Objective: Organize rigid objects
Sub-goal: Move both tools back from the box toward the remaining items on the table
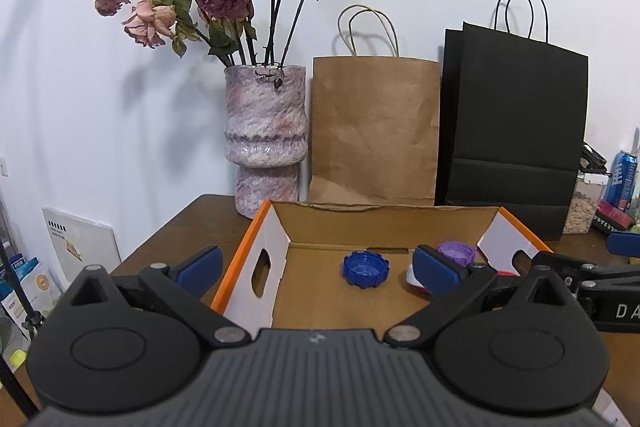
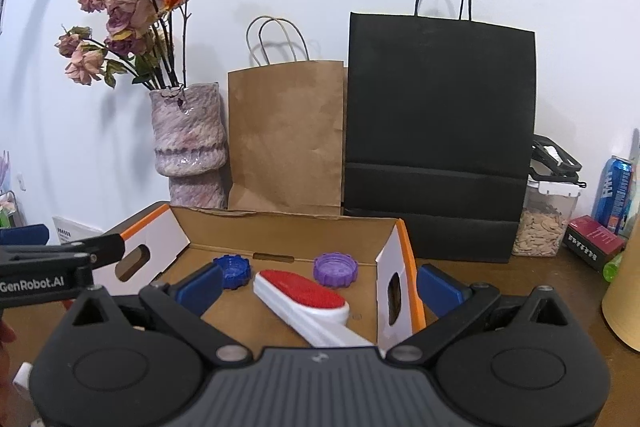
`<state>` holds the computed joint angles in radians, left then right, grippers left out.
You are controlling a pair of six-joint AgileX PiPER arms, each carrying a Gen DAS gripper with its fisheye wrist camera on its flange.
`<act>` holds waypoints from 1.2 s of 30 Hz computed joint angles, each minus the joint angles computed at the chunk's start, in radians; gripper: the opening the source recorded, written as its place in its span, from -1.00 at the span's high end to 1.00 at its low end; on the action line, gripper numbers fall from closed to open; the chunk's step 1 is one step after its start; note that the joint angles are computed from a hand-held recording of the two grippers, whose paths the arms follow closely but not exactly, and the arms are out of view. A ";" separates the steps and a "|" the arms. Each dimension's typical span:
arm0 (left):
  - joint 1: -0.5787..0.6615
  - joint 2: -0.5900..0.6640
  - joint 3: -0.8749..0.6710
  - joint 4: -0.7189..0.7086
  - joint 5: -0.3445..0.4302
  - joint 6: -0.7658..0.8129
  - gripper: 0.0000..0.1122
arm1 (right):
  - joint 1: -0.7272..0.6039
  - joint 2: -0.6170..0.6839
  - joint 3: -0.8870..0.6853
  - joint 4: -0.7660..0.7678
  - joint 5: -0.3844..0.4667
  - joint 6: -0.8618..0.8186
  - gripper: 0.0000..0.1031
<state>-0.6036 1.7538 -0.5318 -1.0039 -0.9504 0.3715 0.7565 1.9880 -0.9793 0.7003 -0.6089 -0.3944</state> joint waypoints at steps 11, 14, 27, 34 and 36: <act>-0.117 -0.030 0.114 -0.061 -0.078 -0.044 -0.84 | 0.066 -0.078 0.177 0.016 -0.135 0.062 -1.00; -0.153 -0.038 0.141 -0.088 -0.091 -0.050 -0.84 | 0.091 -0.094 0.216 0.031 -0.161 0.064 -1.00; -0.321 -0.065 0.268 -0.222 -0.151 -0.117 -0.84 | 0.227 -0.125 0.351 0.121 -0.272 0.081 -1.00; -0.435 -0.044 0.340 -0.298 -0.186 -0.184 -0.84 | 0.295 -0.127 0.418 0.178 -0.318 0.098 -1.00; -0.459 -0.039 0.359 -0.316 -0.191 -0.206 -0.84 | 0.313 -0.124 0.436 0.193 -0.327 0.105 -1.00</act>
